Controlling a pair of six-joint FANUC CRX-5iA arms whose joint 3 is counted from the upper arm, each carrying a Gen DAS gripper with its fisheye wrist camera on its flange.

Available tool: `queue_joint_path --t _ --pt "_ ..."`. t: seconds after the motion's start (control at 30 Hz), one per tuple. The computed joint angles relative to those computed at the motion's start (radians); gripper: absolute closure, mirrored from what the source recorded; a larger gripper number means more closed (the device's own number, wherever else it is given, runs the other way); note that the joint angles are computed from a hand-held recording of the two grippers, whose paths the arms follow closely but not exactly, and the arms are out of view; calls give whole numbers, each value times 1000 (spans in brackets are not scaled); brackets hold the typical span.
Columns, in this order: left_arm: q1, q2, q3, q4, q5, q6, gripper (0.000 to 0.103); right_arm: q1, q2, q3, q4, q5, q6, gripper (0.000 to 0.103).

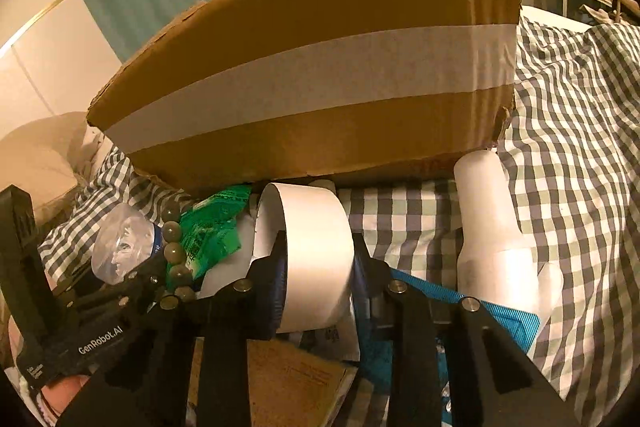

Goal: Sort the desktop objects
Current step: 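Grasp the clear hook container with the left gripper while the right grasps the white tape roll, then lift the hook container and tape roll toward the cardboard box with both grippers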

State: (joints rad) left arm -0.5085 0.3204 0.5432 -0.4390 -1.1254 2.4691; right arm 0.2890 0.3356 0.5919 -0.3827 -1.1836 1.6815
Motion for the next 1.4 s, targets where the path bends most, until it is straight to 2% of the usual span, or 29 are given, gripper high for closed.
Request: queue_joint_path --t 0.2,0.27,0.47,0.73,1.13,1.4 --pt "-14 -9 -1 -21 -22 8 33 19 -58 -74 62 54 2 75" --pt "-19 -18 -7 -27 -28 7 36 13 -63 -73 55 47 -11 75" --pt "-42 -33 0 -54 -95 12 36 8 -102 -88 69 51 -38 75" --pt "-68 -90 -29 -79 -127 22 37 -9 -181 -149 71 67 -35 75" --pt "-154 -104 32 -153 -185 45 37 -15 -292 -212 79 79 -40 75" --pt "-183 -88 94 -180 -223 22 37 -10 -343 -236 88 79 -28 75"
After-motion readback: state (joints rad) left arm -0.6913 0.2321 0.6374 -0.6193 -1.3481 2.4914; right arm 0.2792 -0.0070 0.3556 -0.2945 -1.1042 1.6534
